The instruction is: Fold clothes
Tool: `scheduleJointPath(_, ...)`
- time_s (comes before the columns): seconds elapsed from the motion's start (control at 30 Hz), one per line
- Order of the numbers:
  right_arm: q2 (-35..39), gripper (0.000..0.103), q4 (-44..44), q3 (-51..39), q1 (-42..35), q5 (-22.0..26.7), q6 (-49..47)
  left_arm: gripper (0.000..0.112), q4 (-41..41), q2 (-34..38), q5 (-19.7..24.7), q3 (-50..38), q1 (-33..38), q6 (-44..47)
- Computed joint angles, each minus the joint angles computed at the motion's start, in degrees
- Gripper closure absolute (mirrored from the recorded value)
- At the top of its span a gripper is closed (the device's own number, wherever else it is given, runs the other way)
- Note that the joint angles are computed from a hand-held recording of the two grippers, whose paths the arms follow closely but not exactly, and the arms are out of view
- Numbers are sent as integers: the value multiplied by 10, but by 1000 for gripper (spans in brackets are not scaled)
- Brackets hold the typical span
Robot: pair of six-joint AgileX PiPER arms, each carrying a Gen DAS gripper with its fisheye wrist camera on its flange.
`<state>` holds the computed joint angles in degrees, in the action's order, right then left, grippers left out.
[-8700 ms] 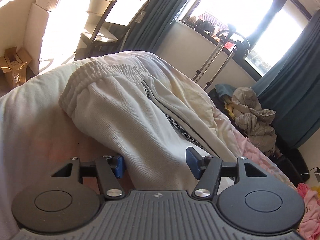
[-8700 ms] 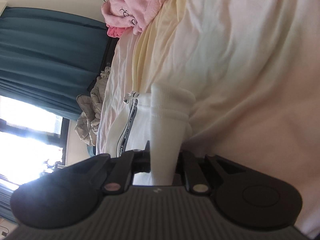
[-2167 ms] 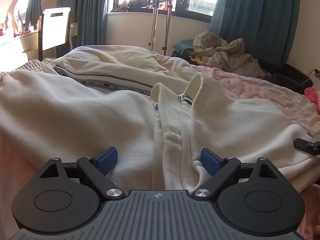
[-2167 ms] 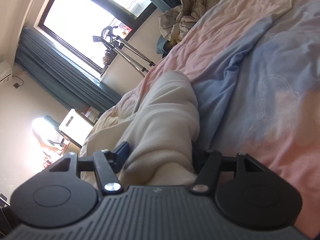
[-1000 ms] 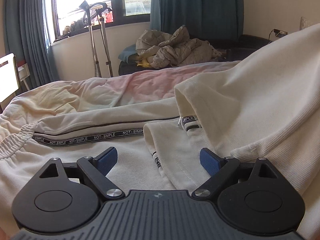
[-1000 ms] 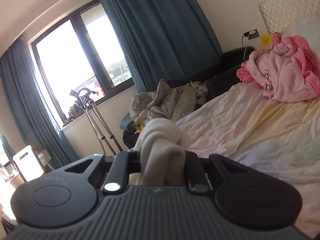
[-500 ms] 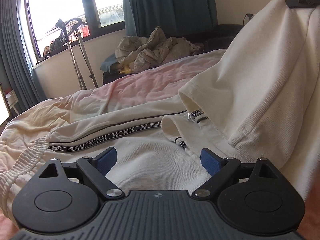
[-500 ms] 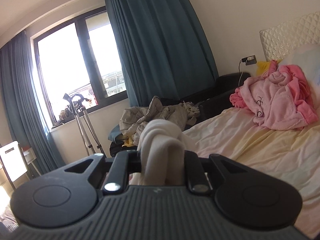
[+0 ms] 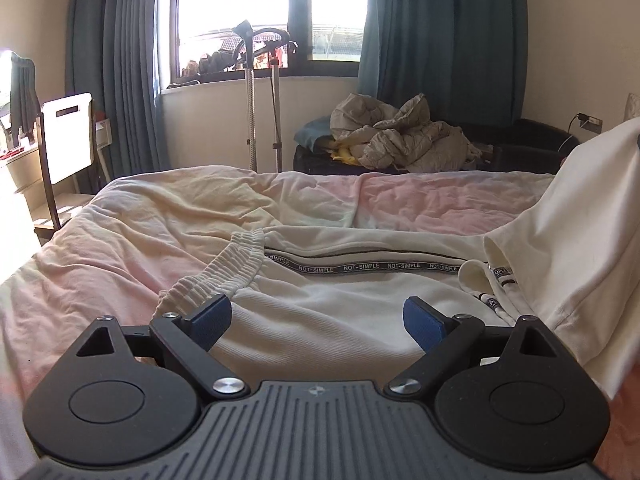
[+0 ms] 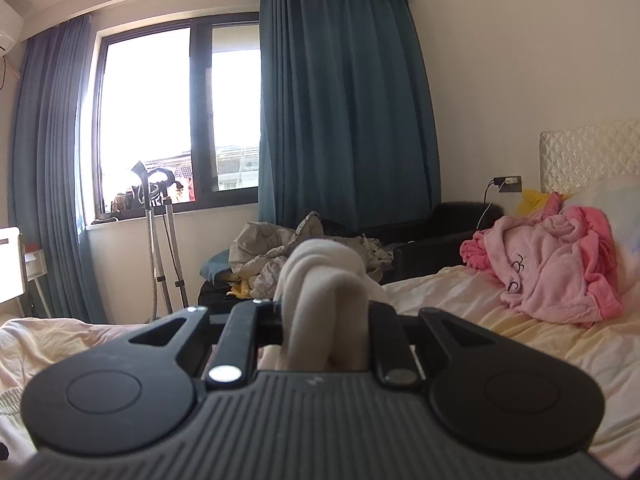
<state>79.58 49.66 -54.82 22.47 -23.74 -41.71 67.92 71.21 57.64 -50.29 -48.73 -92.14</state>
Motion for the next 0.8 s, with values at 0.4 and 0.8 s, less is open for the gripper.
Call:
scheduleJointPath(0.4, 173, 85, 146, -153, 270, -222, -280, 18, 91, -157, -79, 94, 171, -148)
scheduleJointPath(0.8, 410, 84, 176, -352, 398, -49, -335, 18, 48, -237, -188, 132, 407, -189)
